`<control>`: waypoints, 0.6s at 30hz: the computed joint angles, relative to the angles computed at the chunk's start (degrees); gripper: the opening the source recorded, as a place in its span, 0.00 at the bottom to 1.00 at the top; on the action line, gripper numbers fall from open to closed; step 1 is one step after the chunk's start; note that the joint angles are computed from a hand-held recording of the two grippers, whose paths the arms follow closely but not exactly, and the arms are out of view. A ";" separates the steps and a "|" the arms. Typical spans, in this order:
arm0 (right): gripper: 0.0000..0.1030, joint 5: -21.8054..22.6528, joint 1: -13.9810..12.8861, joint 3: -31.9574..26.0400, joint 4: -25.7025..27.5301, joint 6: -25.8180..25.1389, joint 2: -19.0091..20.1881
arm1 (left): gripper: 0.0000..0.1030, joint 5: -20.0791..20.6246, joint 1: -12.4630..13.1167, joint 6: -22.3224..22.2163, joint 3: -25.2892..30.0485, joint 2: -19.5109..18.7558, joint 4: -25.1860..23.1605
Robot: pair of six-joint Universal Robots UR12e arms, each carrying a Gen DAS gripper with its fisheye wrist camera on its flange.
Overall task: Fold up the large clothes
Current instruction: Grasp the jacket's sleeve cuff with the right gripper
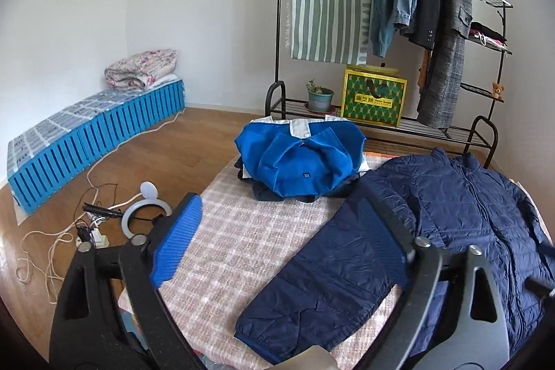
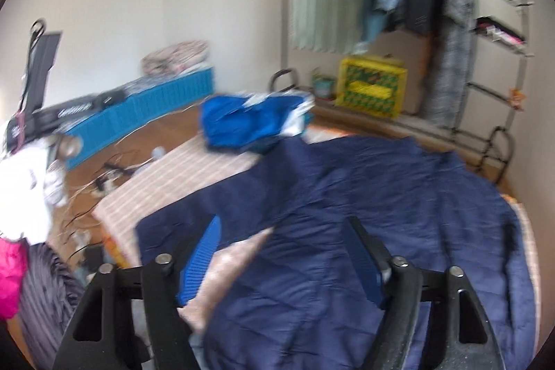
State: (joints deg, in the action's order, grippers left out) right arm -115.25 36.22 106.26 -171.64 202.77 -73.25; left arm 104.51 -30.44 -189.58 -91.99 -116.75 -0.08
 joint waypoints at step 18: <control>0.45 29.77 0.55 -25.39 20.15 -16.25 22.26 | 0.86 -3.00 7.64 -13.03 -3.41 0.27 -2.70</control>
State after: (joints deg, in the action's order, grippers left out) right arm -85.48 36.77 80.87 -151.49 186.52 -51.00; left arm 101.51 -22.80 -202.61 -95.40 -116.48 -2.78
